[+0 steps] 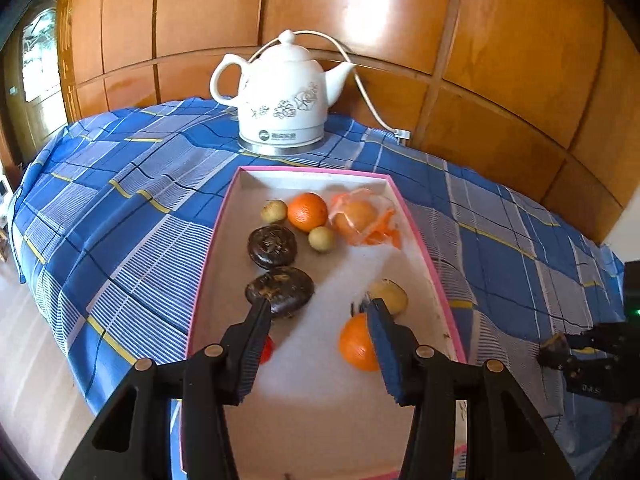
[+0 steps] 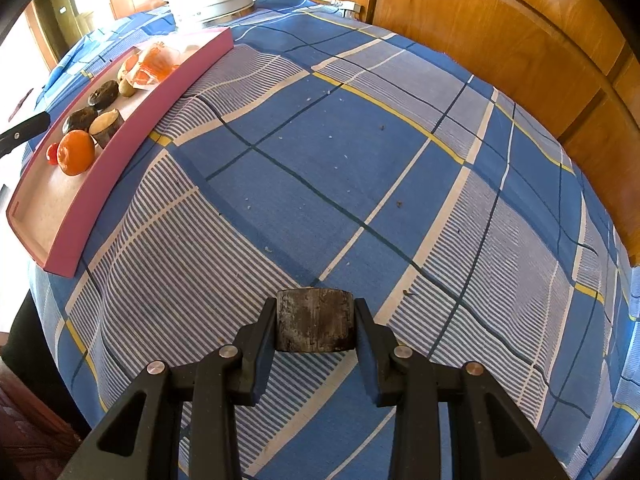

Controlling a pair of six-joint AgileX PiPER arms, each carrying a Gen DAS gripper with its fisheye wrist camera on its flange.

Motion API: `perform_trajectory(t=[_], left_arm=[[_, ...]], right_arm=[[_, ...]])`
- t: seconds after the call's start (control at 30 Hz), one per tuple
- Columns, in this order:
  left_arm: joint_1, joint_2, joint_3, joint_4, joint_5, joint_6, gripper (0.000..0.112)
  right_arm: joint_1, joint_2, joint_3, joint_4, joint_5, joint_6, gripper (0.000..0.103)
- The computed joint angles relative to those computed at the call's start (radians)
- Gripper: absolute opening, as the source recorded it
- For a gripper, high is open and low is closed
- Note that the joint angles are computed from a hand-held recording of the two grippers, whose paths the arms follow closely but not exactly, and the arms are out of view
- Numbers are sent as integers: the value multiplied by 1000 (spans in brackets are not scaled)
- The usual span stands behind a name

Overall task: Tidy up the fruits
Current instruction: 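Carry the grey cut piece toward the tray with the right gripper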

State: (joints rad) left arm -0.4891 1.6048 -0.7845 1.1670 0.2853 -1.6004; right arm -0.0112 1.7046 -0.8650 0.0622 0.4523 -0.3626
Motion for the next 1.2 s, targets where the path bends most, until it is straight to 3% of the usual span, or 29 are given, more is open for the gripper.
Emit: perform_trajectory(t=[0.6,1.2], left_arm=[[-31,-26,47,12,-1,-26,51],[30,-66,101,69,-25,-71,51]], right_arm=[[14,-7,12,-37,-16,36,36],[9,-6,8,-23,-9,33,36]])
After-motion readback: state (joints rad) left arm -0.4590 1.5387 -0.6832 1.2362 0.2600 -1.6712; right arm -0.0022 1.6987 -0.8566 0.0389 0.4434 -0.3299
